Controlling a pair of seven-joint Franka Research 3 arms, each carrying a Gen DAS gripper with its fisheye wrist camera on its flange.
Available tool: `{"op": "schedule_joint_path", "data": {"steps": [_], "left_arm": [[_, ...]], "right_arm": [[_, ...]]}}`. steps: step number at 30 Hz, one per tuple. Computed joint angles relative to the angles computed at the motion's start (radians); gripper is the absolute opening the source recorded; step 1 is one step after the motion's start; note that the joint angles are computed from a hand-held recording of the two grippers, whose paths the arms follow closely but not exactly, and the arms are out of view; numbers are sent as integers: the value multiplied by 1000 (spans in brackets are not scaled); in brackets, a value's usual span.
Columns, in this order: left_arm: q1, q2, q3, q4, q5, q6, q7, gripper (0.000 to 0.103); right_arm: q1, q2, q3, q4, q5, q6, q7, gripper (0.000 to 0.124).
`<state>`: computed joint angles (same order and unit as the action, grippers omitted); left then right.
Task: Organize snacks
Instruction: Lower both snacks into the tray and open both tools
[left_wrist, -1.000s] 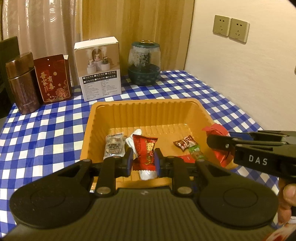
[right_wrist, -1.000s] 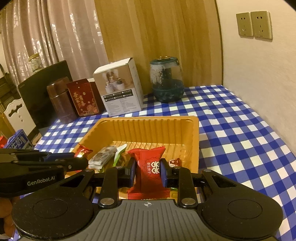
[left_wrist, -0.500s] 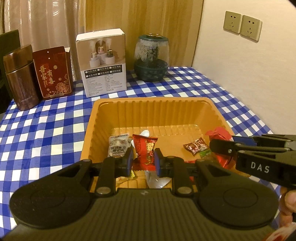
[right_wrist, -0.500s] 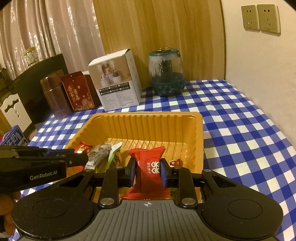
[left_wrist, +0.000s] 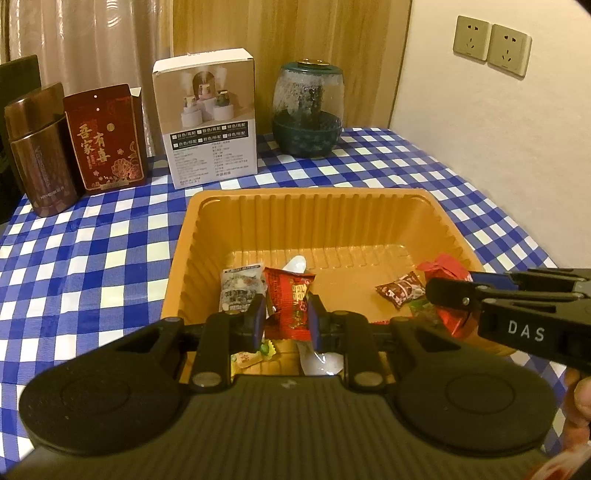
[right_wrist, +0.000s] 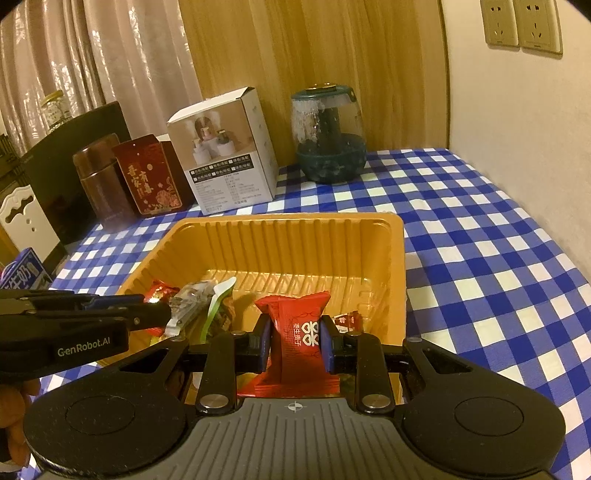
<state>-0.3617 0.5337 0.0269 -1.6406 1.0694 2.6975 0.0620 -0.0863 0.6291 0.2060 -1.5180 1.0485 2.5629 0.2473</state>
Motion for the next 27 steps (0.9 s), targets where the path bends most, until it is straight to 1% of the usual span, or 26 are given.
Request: {"op": "schedule_joint_path", "data": {"steps": [5,6,7,8,14,19,27], "left_arm": [[-1,4,2,2,5,5,3,22],[-2,5,5,2,11,10,0,24],[-2,5,5,1,12,12,0,31],[-3,3,7,-1,15,13,-6,33],[1,-20,12,-28,36,7,-37,33],[12,-19,-2,-28,25,-6,-23,33],[11,-18,-6,-26,26,-9,-18,33]], "right_arm": [[1,0,1,-2,3,3,3,28],[1,1,0,-1,2,3,5,28],[2,2,0,1,0,2,8,28],[1,3,-1,2,-2,0,10,28],[-4,3,3,2,5,-4,13,28],[-9,-1,7,0,24,-6,5,28],[-6,-4,9,-2,44,-9,-13,28]]}}
